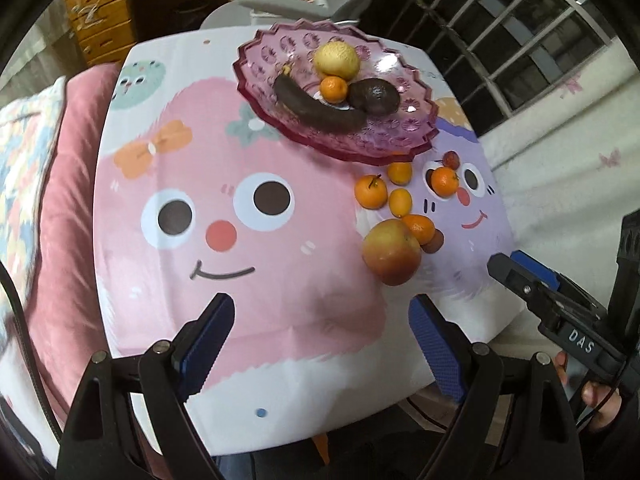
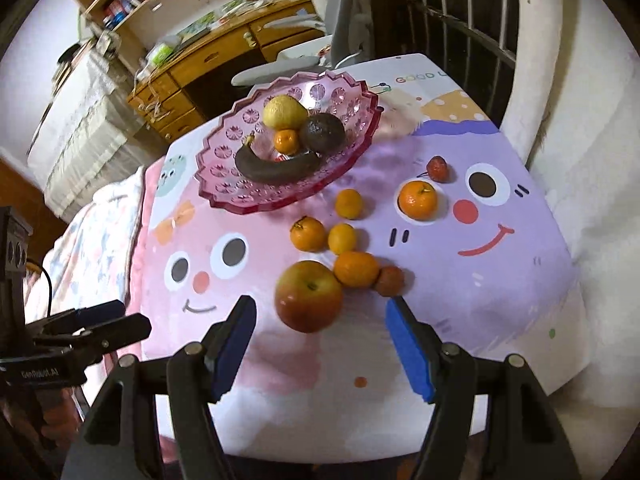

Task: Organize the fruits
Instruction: 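Grasp the red apple with the left gripper while the right gripper grasps a mandarin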

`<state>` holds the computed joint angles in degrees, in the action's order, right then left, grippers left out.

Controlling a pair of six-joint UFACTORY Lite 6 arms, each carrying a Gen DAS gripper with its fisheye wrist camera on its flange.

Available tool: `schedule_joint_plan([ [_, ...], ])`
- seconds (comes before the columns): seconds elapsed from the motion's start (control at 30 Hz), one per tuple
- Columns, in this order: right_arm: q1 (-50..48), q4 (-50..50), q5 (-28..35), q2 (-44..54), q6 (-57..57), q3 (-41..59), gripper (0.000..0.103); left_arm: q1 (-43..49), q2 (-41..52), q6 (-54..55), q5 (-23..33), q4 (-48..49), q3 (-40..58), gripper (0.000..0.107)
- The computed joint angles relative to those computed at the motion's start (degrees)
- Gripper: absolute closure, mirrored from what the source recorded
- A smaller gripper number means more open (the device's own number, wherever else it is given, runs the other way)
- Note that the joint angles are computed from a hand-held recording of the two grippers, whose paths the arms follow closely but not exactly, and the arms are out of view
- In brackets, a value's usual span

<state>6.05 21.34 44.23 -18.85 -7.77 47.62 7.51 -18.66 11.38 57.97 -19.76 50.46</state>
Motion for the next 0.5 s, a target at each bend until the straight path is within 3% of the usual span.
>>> schedule_joint_plan([
  [0.3,-12.86,6.48,4.26,11.09,-26.25,5.74,0.035,-14.31,2.40,-24.98,-7.54,4.48,-1.03,0.019],
  [0.5,-17.65,8.94,5.02,19.99,-37.92,11.21,0.035,-22.56,6.51,-39.68,-12.74,7.10,-1.36,0.019],
])
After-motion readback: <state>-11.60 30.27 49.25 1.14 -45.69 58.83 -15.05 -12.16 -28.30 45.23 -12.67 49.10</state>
